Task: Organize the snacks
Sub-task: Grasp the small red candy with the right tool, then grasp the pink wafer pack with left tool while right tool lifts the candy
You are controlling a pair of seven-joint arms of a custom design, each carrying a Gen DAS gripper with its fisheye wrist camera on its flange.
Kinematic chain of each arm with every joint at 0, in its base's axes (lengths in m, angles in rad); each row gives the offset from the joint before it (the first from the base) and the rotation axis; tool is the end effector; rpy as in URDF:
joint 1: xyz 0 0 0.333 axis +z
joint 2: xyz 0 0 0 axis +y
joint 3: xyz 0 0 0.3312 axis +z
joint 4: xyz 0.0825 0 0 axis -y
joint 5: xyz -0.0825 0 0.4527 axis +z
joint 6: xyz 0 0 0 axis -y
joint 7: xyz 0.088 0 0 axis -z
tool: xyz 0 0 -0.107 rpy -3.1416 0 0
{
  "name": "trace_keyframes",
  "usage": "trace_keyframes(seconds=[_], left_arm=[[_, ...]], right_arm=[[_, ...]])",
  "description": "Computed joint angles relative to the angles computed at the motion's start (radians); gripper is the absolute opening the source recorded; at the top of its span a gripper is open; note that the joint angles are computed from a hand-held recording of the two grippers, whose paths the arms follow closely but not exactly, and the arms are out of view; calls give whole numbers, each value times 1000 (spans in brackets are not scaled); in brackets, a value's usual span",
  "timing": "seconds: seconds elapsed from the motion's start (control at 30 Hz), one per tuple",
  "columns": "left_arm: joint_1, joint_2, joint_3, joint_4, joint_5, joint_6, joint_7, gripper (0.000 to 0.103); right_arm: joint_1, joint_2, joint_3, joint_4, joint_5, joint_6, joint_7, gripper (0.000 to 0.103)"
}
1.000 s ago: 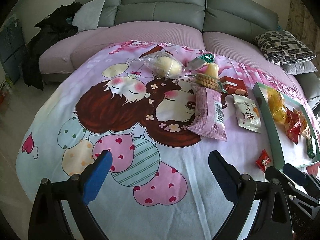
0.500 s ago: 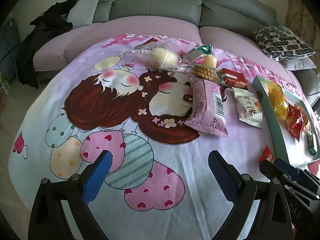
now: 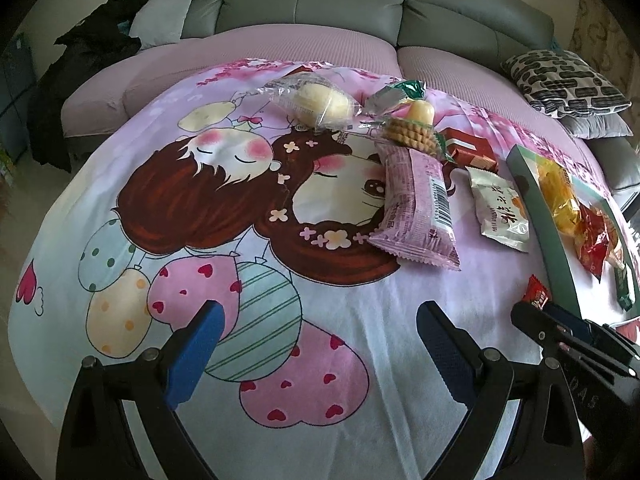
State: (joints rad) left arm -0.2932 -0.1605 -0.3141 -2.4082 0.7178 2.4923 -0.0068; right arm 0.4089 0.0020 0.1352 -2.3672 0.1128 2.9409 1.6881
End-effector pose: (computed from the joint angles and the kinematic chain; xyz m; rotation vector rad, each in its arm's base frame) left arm 0.4448 -0.3129 0.3659 -2.2298 1.4235 -0.4962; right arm 0.5084 0.2990 0.3547 -2.1036 1.5146 -0.2698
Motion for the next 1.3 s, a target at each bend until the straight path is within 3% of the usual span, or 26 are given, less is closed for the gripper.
trace_keyframes(seconds=[0.13,0.2,0.3,0.4,0.73,0.97,1.03,1.13,1.3], left_arm=[[0,2,1,0,-1,1,0,97],[1,1,1,-1,-1,2,-1,97],[2,0,1,-1,2,3,-7,97],[3,-3,2,-2,0,4,-6,97],[11,-3,8,22,3,39,16,97],[21,47,18,101,-3,16,45,96],[21,72,27,122,-9,36,65,91],[18,115,38,159,-34,48,112,74],[9,171,55,205,-69,57,170,69]], right_arm=[[0,12,-4,14,-45,0,34,41],[0,17,-8,19,-89,-7,68,30],[-1,20,-12,20,-107,-9,88,21],[-2,19,-13,19,-123,-5,93,19],[-9,-8,-7,12,-56,30,39,18],[-24,-11,-10,38,-76,48,63,18],[-30,-7,-14,49,-91,51,82,18],[-37,1,-20,65,-110,55,107,18],[-42,15,-26,92,-77,62,85,18]])
